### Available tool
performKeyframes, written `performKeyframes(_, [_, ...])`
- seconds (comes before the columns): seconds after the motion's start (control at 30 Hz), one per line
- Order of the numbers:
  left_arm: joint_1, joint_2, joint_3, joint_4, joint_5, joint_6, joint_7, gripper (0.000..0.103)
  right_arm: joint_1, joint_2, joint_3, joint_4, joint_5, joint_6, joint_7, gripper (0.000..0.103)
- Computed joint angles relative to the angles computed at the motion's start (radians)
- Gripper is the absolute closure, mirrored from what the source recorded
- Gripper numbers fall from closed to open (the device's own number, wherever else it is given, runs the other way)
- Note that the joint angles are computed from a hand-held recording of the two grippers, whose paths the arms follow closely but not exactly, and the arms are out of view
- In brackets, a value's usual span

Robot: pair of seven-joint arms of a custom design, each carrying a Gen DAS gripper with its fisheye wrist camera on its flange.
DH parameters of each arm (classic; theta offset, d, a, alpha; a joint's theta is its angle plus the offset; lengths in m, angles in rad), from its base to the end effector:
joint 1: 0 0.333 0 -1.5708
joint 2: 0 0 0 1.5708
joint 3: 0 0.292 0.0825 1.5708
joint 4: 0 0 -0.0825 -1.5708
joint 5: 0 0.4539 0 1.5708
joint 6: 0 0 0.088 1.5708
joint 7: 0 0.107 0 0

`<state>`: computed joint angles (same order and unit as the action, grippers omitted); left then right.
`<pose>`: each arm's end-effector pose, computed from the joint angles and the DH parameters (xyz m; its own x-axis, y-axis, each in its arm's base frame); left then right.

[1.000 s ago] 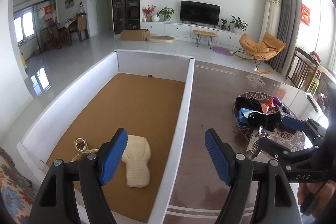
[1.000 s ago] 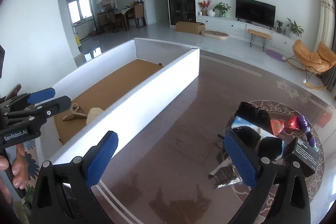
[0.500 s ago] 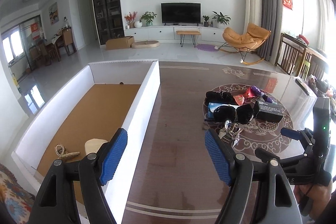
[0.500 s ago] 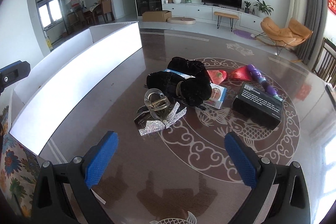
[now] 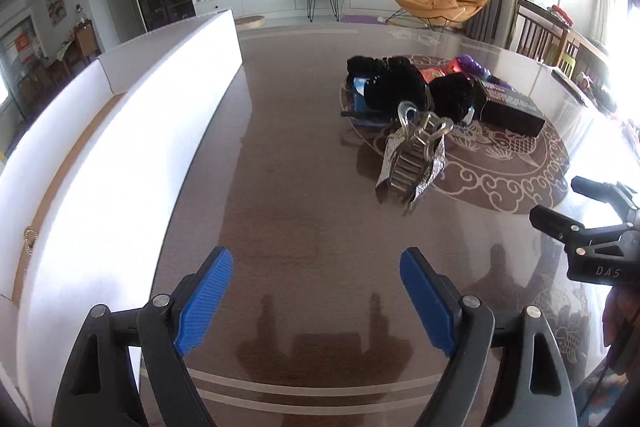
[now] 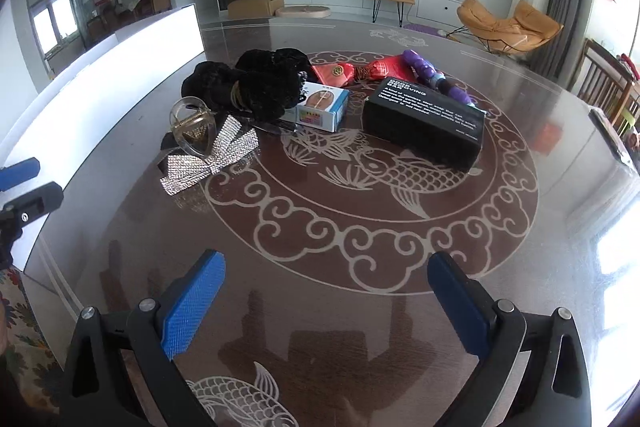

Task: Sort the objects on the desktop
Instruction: 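Open both tools to drop the items and return to the table, then approach the silver rhinestone hair claw with the left tool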

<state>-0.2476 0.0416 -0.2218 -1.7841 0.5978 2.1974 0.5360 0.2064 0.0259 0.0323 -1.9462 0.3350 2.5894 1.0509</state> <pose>0.6134 -0.2869 0.5254 0.3108 -0.9495 -0.0433 -0.7686 -0.2243 -0.5991 0.6558 0.1531 0.4841 0.5031 -0.8642 0.0025 -0.6807 -0.3979 -0.6151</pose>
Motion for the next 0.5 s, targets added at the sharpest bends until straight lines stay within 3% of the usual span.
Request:
performKeyframes(0.33, [-0.024, 0.196, 0.014, 0.185, -0.008, 0.013, 0.068, 0.015, -0.017, 0.029, -0.018, 0.013, -0.083, -0.006, 0.067, 0.002])
performKeyframes(0.43, [-0.039, 0.253, 0.026, 0.255, 0.008, 0.001, 0.082, 0.003, -0.020, 0.039, -0.020, 0.014, -0.086, -0.007, 0.074, 0.000])
performKeyframes(0.5, [-0.044, 0.280, 0.033, 0.288, 0.005, 0.000, 0.088, 0.000, -0.023, 0.040, -0.022, 0.014, -0.073, -0.005, 0.079, 0.000])
